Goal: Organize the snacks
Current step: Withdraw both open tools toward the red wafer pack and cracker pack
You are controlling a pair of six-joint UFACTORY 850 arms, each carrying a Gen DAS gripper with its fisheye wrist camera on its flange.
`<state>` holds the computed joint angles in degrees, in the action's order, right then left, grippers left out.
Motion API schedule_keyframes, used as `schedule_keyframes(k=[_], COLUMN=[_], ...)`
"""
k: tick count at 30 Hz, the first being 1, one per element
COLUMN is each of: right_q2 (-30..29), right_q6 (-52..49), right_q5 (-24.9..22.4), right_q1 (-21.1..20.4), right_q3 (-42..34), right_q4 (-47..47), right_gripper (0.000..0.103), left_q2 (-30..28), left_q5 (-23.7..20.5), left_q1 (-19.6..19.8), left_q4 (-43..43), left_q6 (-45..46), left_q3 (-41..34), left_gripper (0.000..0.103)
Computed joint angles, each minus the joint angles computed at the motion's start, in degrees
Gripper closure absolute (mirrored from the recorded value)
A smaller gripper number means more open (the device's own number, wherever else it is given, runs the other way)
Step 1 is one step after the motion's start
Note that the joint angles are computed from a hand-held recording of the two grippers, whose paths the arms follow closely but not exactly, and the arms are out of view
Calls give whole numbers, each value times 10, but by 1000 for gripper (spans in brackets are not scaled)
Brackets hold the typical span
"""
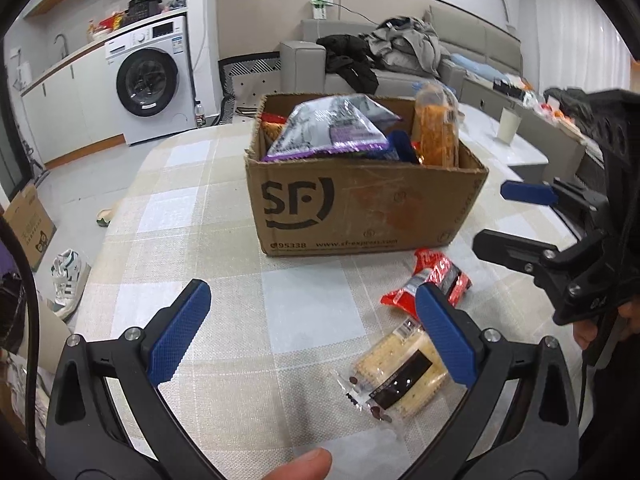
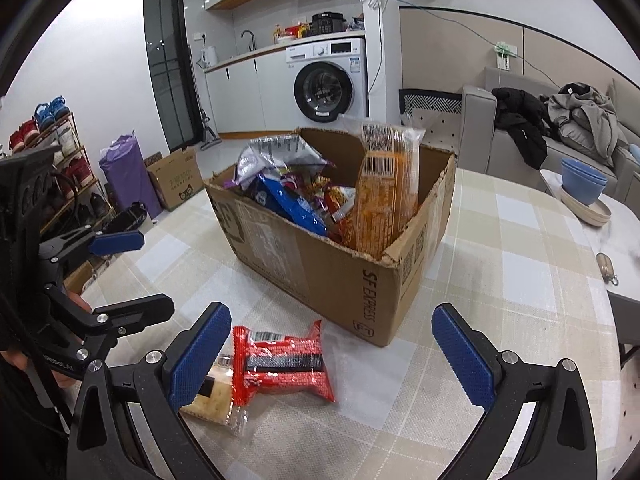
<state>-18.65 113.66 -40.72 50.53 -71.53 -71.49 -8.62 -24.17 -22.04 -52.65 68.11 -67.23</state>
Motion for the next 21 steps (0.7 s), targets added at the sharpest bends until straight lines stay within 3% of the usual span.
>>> schedule_keyframes(k=[21], right_q2=[-48], right_q6=[-117], right_q5=[84], right_q1=[-21], right_q3=[-32], right_q4=[120], right_gripper=[1], left_q2=[-22], left_q5=[5], left_q1=[-9], left_q4=[105], left_q6=[-28], left_q3=[-5], left_gripper=[1])
